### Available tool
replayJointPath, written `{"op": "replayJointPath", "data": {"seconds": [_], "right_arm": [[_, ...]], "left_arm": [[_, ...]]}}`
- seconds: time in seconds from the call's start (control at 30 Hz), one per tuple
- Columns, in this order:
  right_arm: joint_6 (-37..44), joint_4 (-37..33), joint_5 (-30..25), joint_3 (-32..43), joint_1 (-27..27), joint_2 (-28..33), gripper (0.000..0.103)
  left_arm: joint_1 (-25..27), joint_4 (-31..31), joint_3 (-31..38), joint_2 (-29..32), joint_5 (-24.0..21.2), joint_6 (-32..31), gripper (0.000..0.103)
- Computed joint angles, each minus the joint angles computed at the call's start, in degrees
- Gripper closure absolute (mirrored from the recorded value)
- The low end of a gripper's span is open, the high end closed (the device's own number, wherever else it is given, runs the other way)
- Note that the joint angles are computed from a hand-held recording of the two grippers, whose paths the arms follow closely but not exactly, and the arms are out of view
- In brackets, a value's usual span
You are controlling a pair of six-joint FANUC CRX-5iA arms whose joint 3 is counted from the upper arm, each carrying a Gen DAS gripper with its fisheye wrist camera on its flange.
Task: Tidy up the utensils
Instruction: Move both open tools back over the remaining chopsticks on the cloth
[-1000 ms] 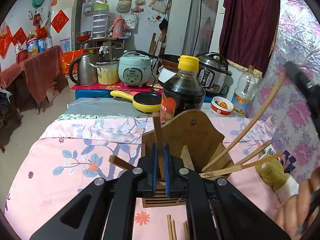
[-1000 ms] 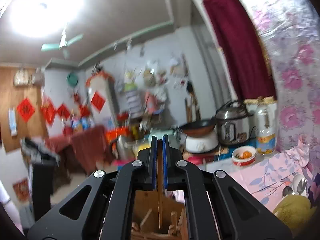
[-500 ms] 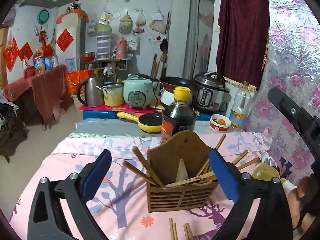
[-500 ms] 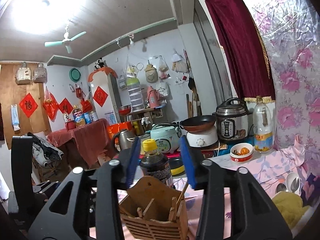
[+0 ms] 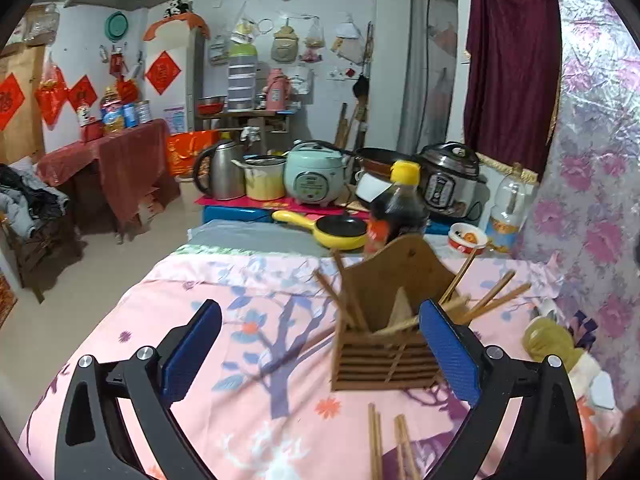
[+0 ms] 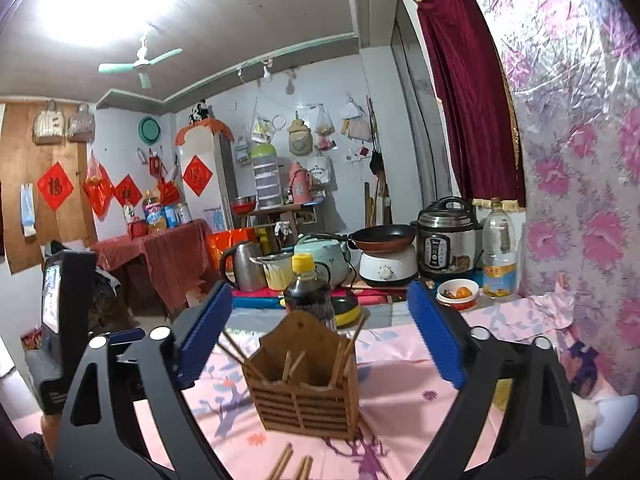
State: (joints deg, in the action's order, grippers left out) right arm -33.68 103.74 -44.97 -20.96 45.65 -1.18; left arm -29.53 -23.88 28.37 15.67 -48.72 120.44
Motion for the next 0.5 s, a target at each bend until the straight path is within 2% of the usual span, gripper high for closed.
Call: {"op": "replayJointPath", "data": {"seconds": [0.13, 0.23, 0.27, 0.4, 0.43, 0.5], "right_arm": [[5.8, -5.7, -2.4, -2.1, 4.5, -1.8, 0.008], [5.8, -7.4, -3.7, -5.7, 6.4, -3.3, 0.006], [7.0, -9.9, -4.1, -7.3, 7.5, -3.7, 0.006], [14.3, -23.9, -5.7, -8.6, 10.8, -3.7, 0.006], [18.2, -30.9, -4.9, -7.5, 11.2, -3.5, 0.006], [22.0, -38.5, -2.8, -6.2, 10.6, -3.4, 0.006]], "left_arm": [[-0.8, -1.8, -6.2, -2.5, -1.5, 0.9, 0.006], [-1.2, -1.0, -9.7, -3.0, -4.6, -1.8, 0.006], [-1.4, -0.5, -10.4, -2.9, -5.7, -2.8, 0.006], [0.4, 6.9, -13.9, -2.7, -6.4, -9.3, 0.006], [0.6, 8.3, -13.9, -2.3, -6.7, -10.4, 0.006], [1.0, 10.5, -13.8, -1.3, -7.0, -12.9, 0.006]]}}
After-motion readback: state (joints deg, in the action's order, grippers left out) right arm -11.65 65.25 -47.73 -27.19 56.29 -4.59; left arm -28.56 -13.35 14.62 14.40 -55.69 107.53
